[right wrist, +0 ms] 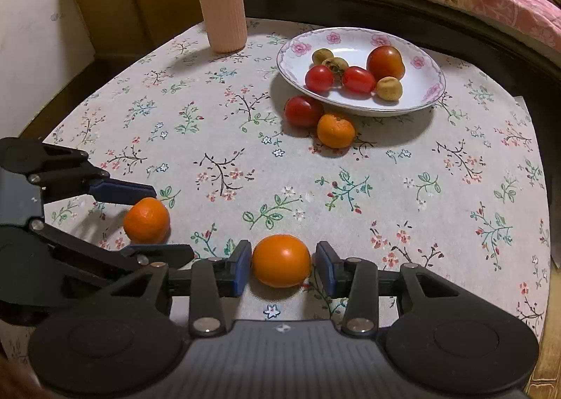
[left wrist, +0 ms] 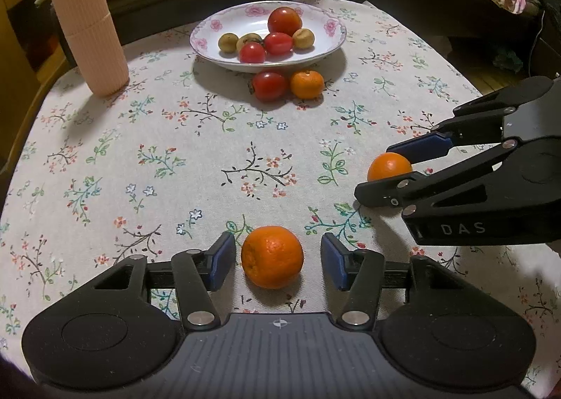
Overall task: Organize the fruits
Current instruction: 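Lift both held tangerines and hold them above the table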
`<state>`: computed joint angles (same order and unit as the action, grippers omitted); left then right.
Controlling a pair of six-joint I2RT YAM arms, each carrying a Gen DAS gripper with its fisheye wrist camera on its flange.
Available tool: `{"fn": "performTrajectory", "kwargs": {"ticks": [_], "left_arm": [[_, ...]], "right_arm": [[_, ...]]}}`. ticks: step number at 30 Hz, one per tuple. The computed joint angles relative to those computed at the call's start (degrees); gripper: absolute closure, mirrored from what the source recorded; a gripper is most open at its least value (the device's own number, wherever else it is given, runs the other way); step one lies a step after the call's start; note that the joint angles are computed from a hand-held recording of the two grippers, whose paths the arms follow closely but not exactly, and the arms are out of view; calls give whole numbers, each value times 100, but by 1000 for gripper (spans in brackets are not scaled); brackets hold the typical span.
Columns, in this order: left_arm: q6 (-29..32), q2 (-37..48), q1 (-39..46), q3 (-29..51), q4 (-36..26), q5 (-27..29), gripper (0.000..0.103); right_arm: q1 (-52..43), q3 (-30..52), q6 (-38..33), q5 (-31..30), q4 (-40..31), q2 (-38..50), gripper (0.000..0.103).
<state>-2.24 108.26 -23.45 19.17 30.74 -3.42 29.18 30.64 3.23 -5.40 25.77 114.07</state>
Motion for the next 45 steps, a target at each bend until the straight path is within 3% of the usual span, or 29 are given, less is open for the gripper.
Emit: {"fn": "performTrajectory", "kwargs": {"ticks": [9,15,45], "left_arm": [[17,-183,-75,-26,-202,4,59],[82,-272,-109,-32,-297,41,60],[294,-206,-152,367,-483,-149,60]], "right_arm": [[37,48,-21,44,-84,-5,61],[54,94,-14,100,-180,-14,67],[-50,85,-10,-17,-231,-136,67]]}}
